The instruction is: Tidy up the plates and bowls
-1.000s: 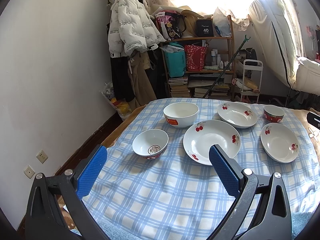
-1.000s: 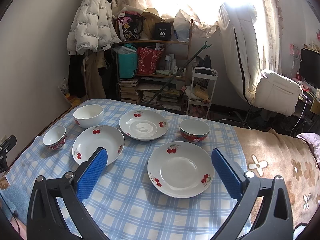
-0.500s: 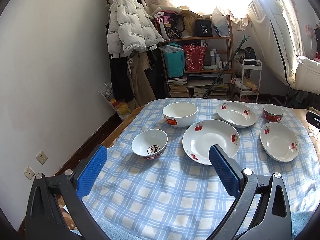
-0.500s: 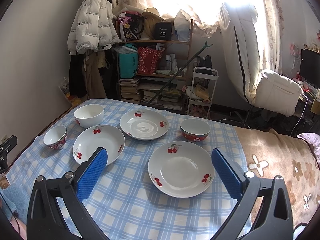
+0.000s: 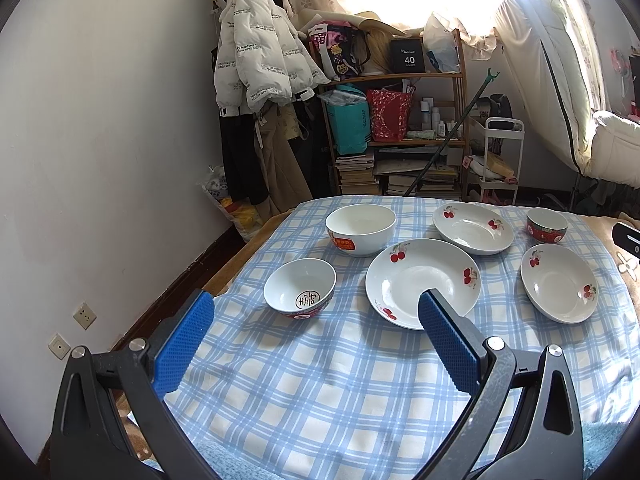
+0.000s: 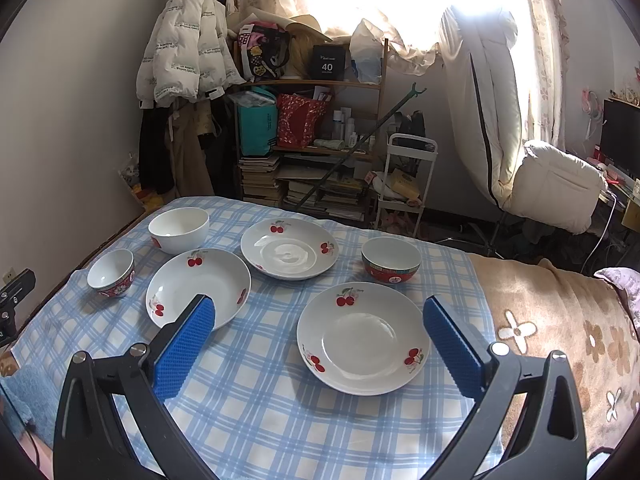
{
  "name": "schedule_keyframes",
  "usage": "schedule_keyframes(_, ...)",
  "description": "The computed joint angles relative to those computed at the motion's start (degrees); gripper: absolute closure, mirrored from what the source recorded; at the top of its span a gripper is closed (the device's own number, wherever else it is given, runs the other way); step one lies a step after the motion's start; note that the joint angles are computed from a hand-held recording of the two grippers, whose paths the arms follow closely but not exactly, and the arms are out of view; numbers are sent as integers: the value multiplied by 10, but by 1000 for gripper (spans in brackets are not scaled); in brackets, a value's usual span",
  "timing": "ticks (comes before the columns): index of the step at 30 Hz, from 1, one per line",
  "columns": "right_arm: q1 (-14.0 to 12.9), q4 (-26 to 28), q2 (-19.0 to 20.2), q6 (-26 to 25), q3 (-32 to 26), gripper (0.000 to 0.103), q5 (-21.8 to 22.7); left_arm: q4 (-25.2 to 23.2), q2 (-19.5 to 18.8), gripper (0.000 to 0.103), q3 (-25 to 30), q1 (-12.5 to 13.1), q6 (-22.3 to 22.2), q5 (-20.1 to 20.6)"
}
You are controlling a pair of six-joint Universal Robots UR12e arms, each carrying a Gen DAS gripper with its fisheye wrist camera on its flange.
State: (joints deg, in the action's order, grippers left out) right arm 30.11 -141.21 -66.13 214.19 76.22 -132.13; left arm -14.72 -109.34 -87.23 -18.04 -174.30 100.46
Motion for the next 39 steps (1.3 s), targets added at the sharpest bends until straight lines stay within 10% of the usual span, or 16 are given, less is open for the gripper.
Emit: schedule_keyframes(39, 3, -1, 3, -1, -2, 0, -7, 0, 0, 2, 2, 1, 0, -8)
